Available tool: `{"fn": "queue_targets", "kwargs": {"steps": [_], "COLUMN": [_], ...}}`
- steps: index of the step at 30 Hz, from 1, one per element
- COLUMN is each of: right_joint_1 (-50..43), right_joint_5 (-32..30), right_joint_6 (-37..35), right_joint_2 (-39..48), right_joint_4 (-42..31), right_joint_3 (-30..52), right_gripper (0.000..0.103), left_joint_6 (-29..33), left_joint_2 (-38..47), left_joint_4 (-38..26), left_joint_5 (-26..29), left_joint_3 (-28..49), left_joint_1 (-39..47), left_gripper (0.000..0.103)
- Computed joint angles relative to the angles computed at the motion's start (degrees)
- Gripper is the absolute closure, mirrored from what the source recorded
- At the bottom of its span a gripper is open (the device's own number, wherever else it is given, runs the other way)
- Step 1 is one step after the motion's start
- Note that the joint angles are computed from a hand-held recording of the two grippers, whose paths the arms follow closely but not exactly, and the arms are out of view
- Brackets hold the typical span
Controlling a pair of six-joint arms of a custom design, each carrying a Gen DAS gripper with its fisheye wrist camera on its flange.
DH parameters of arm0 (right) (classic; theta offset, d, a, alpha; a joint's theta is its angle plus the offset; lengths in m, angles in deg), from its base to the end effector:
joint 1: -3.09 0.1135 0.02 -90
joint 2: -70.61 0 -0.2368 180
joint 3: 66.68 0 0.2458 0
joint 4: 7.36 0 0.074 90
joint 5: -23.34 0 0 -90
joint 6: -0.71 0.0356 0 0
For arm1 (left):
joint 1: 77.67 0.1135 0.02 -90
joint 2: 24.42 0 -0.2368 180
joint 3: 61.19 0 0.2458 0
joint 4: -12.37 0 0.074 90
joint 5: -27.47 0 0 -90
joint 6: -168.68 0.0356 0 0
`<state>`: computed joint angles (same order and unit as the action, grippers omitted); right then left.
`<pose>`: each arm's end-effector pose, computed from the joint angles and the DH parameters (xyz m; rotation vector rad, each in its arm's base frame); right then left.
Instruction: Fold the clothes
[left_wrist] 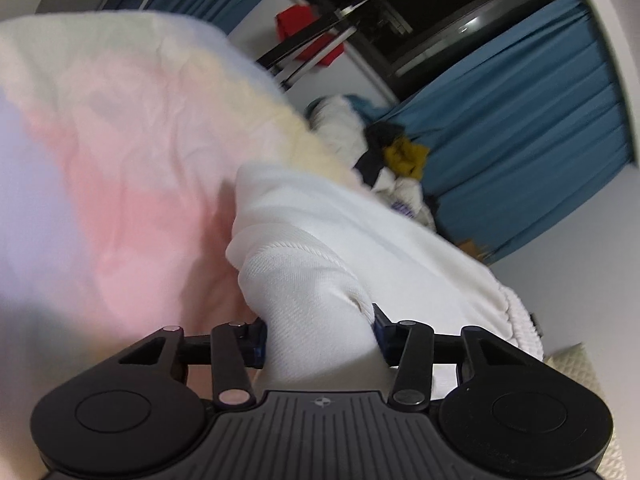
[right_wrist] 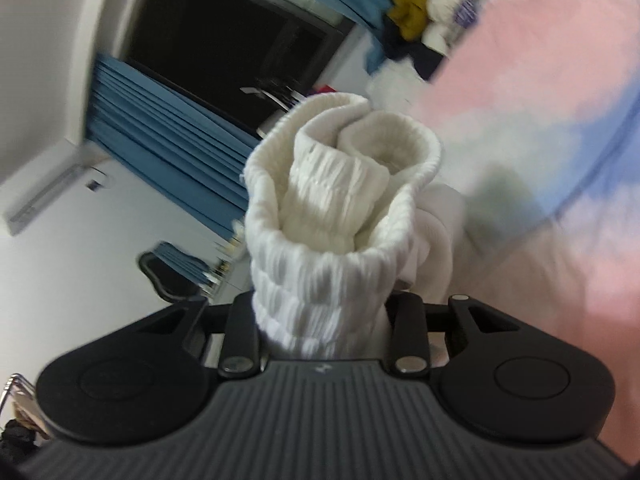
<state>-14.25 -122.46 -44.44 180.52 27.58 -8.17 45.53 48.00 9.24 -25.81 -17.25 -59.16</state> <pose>0.3373 -0.0745 0.1174 0.3145 1.8780 1.2252 0.2456 0.0598 0.1683 -0.5571 2.0331 -0.8299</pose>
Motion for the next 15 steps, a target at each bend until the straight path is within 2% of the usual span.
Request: {"fn": "queue_targets", "kwargs": {"steps": [3, 6, 12, 15], "right_joint_1": [-2.8, -6.1, -12.9, -14.8], "right_joint_5": [-2.0, -2.8, -2.3, -0.2], "right_joint_6": [3.7, 6.4, 15.6, 15.7], "right_joint_2": [-1.6, -2.1, 5.9, 11.7], "right_joint_4": [4.1, 7.0, 16.6, 13.9], "right_joint_3": [0.9, 3.2, 13.0, 20.9], "right_gripper": [0.068, 0.068, 0.068, 0.068], "left_joint_6": [-3.9, -7.1, -10.3, -9.8], "left_joint_2": [0.2, 4.8, 23.1, 33.8], "left_joint_4": [0.7, 2.1, 6.1, 4.4], "left_joint_5": [-2.6, -5.9, -14.2, -17.1], "left_joint_3": [3.9, 10.3, 29.4, 42.0], "left_joint_1": [-4.7, -11.6, -25.5, -30.6], "left_gripper": [0.056, 0.056, 0.055, 0.055]}}
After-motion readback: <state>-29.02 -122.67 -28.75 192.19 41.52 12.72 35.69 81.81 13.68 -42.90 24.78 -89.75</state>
